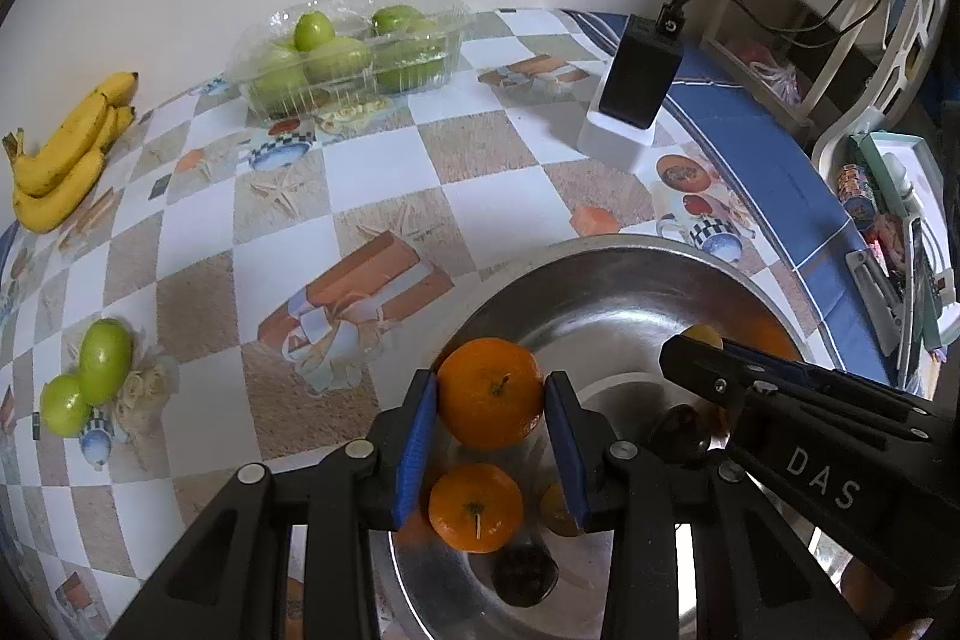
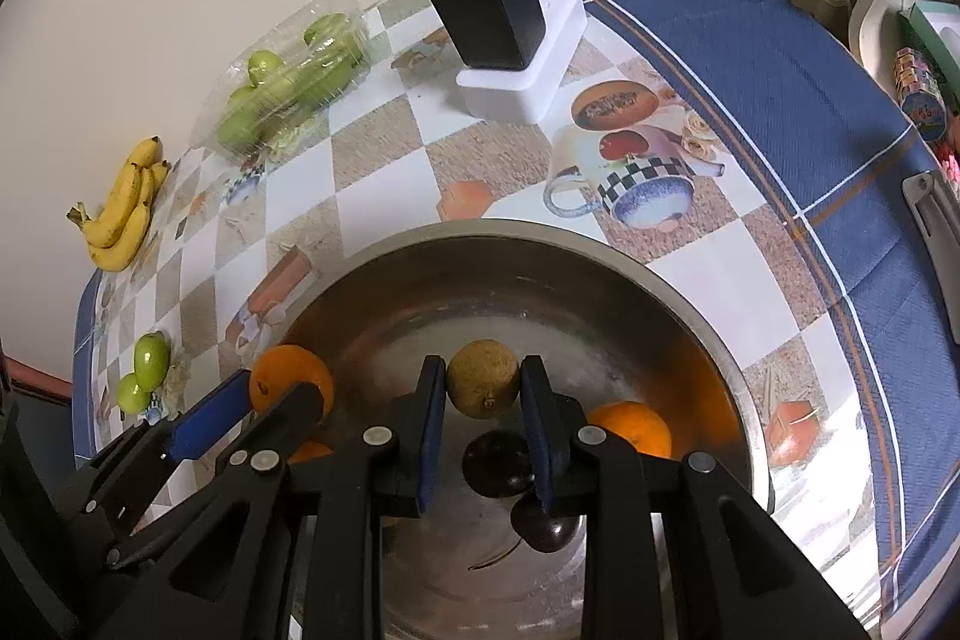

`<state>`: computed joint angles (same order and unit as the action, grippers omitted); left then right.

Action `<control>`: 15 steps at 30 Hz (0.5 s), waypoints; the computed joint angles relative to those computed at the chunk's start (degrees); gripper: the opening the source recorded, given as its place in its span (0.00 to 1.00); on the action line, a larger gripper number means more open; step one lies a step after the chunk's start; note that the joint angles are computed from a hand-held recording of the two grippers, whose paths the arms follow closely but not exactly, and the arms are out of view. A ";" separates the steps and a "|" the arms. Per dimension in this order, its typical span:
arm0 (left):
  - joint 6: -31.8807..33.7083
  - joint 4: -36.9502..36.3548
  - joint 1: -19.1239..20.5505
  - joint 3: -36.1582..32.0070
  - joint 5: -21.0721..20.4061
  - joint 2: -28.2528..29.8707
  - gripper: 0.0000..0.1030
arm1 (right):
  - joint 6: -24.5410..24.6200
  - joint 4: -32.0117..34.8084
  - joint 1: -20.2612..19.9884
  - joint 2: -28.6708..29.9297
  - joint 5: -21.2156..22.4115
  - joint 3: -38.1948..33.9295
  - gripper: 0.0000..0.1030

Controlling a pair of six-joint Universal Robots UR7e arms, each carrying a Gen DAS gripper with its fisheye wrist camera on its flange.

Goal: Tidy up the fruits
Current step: 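Open both tools to drop the brown fruit and orange into the bowl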

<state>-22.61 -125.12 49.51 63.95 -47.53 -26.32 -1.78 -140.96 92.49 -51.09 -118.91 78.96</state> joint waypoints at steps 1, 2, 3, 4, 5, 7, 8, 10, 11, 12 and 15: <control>-0.21 0.30 0.08 -0.07 -0.26 0.02 0.39 | 0.04 0.03 0.02 0.13 -0.19 -0.13 0.26; -0.40 0.40 0.12 -0.05 -0.42 0.01 0.39 | 0.01 0.14 0.07 0.22 -0.35 -0.25 0.26; -0.53 0.40 0.12 0.01 -0.41 0.01 0.39 | 0.02 0.19 0.09 0.25 -0.37 -0.29 0.26; -0.64 0.37 0.11 0.09 -0.40 -0.04 0.39 | 0.04 0.25 0.09 0.28 -0.26 -0.34 0.27; -0.71 0.37 0.11 0.13 -0.56 -0.09 0.39 | 0.01 0.20 0.09 0.29 -0.17 -0.33 0.29; -0.70 0.15 0.13 0.40 -1.10 -0.41 0.39 | -0.11 0.21 0.19 0.34 -0.48 -0.36 0.31; -0.62 0.07 0.10 0.48 -1.10 -0.54 0.40 | -0.08 0.14 0.24 0.35 -0.66 -0.36 0.35; -0.33 -0.18 -0.03 0.79 -1.09 -0.94 0.40 | 0.24 0.01 0.28 0.28 -0.68 -0.34 0.38; -0.31 -0.32 -0.11 1.00 -1.02 -1.19 0.40 | 0.28 -0.08 0.27 0.15 -0.47 -0.25 0.38; -0.37 -0.47 -0.18 1.26 -0.98 -1.46 0.40 | 0.34 -0.09 0.32 0.03 -0.35 -0.18 0.38; -1.54 -1.02 -0.25 2.49 -0.95 -2.73 0.40 | 0.13 -0.20 0.83 -0.22 -1.12 0.05 0.38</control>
<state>-24.16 -126.13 49.27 66.44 -48.48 -29.06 -1.64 -141.16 93.33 -51.30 -120.03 79.01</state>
